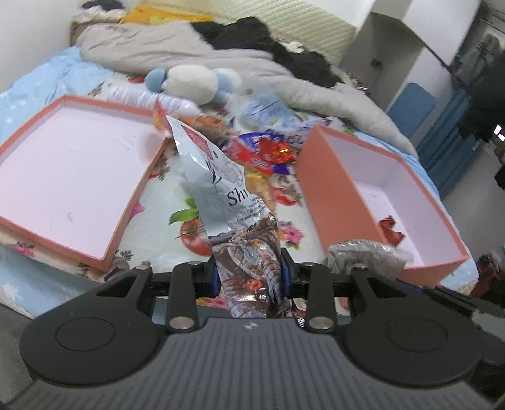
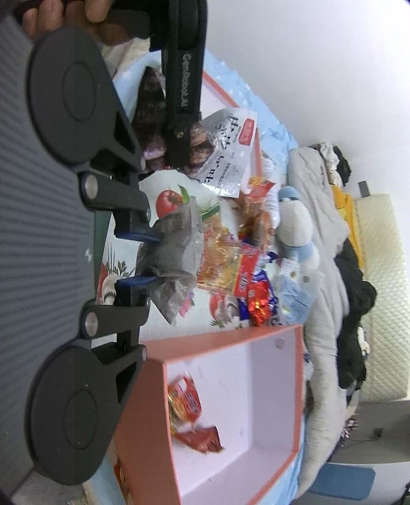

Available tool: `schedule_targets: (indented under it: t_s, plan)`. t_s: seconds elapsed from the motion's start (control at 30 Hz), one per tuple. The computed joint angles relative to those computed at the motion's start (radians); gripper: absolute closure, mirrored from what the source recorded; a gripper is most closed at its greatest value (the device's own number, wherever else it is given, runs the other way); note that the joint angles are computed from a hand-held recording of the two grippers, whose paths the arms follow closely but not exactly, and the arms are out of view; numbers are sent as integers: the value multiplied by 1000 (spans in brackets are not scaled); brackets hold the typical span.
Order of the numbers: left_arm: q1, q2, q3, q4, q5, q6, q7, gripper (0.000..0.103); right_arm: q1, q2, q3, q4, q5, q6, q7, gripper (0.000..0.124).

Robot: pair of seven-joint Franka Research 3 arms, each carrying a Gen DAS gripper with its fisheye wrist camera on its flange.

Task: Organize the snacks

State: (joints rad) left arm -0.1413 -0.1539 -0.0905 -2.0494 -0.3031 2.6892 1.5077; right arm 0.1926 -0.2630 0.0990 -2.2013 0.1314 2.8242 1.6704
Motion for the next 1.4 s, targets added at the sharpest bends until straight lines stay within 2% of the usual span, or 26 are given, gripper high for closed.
schedule_targets:
  t_s: [0.17,0.2,0.37,0.5,0.6,0.67,1.03,1.2,1.33,1.37,1.4]
  plan:
    - [-22,-60,-8,-28,5,-4,-29,64,-25,-79,5,-30,-37,-22,0,106]
    - [-30,-70,-7,-34,-1,-1,-34,64,-30,-94,6,-39,-41,-25,-2,119]
    - [-70,-76,-6,-45,-11,12,-41,64,-119,-99,57,-77,-146,20,48,120]
    - [-77,-64,-11,-38,4,5,-65,64,-115,-88,27,-91,-130,24,43,121]
    - [-68,-41,-20,-10,33,-25,-92,64,-76,-84,-20,-84,-70,6,-11,121]
    - [-62,-21,-27,9,51,-34,-105,64,-75,-79,-28,-84,-56,6,-33,121]
    - [-46,76,-68,118,102,-86,-166,64,-66,-85,-114,-56,98,-125,-171,120]
    - [-46,106,-84,163,119,-86,-170,64,-81,-79,-131,-34,131,-227,-227,117]
    - [-44,122,-91,173,107,-80,-169,64,-85,-50,-147,-15,180,-379,-262,111]
    - [-44,123,-91,170,100,-77,-166,64,-87,-48,-146,-18,188,-398,-266,100]
    - [-43,123,-91,165,92,-74,-163,64,-90,-46,-143,-23,192,-411,-269,79]
